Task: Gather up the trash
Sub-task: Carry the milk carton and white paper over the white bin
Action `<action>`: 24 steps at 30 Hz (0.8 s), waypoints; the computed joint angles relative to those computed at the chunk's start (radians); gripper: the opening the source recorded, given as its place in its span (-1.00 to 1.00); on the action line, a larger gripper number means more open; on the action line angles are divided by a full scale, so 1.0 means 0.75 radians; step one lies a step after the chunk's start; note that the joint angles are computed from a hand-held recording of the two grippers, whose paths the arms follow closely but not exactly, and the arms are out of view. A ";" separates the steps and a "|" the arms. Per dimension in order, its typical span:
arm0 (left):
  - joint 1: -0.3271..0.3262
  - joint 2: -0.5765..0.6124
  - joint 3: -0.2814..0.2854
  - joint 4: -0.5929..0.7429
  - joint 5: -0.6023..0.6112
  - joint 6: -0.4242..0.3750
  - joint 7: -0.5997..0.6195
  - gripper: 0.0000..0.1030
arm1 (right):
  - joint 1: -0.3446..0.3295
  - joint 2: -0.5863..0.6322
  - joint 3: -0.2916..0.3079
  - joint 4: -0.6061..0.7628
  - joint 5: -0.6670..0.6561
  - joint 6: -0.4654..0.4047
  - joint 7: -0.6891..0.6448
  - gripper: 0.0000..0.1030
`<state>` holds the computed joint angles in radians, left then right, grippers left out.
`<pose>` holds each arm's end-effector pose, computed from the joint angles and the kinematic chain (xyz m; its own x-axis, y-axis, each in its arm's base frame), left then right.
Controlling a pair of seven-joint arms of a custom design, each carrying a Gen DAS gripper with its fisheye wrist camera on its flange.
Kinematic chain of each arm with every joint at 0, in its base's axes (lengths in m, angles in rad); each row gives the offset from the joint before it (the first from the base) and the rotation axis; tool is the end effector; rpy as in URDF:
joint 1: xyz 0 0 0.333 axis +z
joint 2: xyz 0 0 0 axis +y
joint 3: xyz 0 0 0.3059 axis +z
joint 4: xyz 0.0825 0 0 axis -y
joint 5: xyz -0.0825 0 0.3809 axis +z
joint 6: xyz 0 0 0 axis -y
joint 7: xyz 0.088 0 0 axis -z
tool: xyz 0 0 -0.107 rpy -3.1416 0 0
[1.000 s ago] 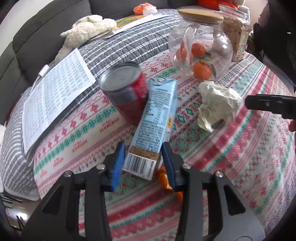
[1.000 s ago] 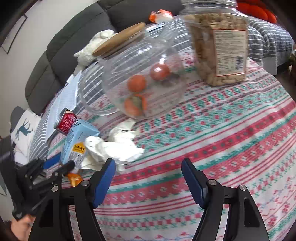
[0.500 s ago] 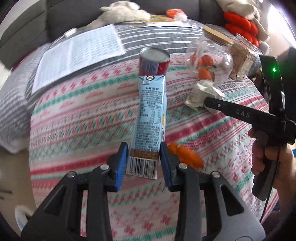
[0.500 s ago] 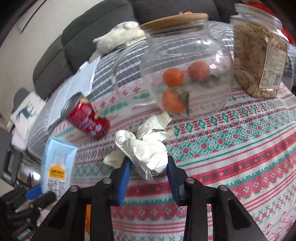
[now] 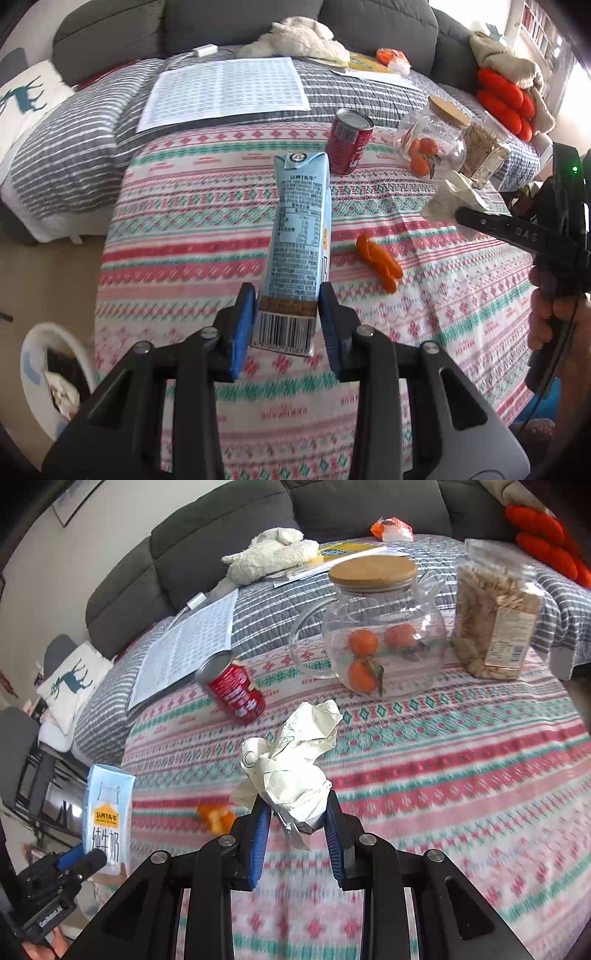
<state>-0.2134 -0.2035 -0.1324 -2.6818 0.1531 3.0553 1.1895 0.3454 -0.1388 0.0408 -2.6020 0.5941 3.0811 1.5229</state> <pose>0.4195 -0.1632 0.3566 -0.1429 -0.9859 0.0868 -0.8390 0.0741 -0.5391 0.4484 0.1331 0.3578 -0.0509 -0.9449 -0.3234 -0.8445 0.2136 -0.4911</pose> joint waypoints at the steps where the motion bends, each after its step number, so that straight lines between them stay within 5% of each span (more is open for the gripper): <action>1: -0.009 -0.034 0.012 -0.031 -0.014 -0.004 0.004 -0.29 | -0.059 -0.036 0.052 -0.023 -0.103 -0.025 0.093 -0.44; 4: -0.025 -0.117 0.037 -0.096 -0.040 -0.040 0.010 -0.29 | -0.124 -0.143 0.119 -0.070 -0.267 -0.111 0.254 -0.44; 13: -0.049 -0.362 0.111 -0.270 -0.082 -0.105 0.012 -0.29 | -0.036 -0.386 0.109 -0.159 -0.313 -0.269 0.337 -0.44; 24: 0.066 -0.602 0.183 -0.414 -0.094 -0.177 0.036 -0.29 | 0.133 -0.336 0.081 -0.094 -0.210 -0.325 0.282 -0.43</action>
